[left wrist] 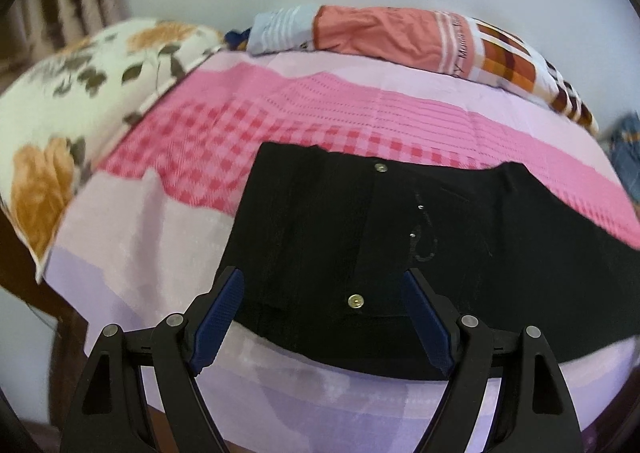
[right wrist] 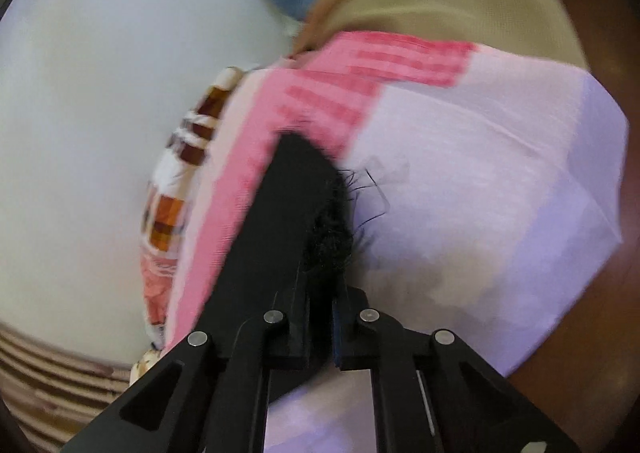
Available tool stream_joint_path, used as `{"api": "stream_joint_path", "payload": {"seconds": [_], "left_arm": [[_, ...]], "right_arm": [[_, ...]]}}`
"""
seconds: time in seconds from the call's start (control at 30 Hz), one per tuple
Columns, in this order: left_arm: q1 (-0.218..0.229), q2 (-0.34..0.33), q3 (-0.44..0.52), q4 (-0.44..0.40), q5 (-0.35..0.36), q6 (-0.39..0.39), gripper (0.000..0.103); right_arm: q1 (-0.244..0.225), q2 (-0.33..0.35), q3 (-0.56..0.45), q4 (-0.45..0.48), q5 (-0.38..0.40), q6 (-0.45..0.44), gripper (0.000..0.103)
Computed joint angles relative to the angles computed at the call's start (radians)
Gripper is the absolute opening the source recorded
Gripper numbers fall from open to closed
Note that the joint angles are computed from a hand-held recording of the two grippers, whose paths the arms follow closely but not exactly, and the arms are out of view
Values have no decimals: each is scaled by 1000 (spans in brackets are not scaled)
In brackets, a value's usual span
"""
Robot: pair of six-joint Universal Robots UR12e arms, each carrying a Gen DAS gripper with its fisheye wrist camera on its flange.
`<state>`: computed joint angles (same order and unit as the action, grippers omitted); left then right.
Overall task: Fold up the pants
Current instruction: 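Grasp the edge of the black trousers with the right gripper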
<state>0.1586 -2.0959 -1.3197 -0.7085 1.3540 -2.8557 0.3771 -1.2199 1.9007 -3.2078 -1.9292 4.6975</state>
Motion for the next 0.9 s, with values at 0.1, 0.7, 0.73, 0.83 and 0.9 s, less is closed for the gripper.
{"api": "stream_joint_path", "payload": {"seconds": [0.1, 0.7, 0.73, 0.83, 0.9], "left_arm": [[10, -2, 4, -13, -32, -28, 81], [-7, 18, -25, -8, -31, 67, 81], [-7, 17, -23, -12, -30, 69, 81], [-8, 14, -17, -37, -28, 73, 81], [-9, 11, -13, -56, -22, 75, 81]], "right_arm": [[-3, 18, -56, 15, 22, -60, 9], [26, 318, -536, 72, 446, -264, 9], [30, 332, -562, 91, 465, -281, 9], [40, 367, -620, 118, 508, -314, 9], [44, 386, -651, 129, 531, -322, 9]]}}
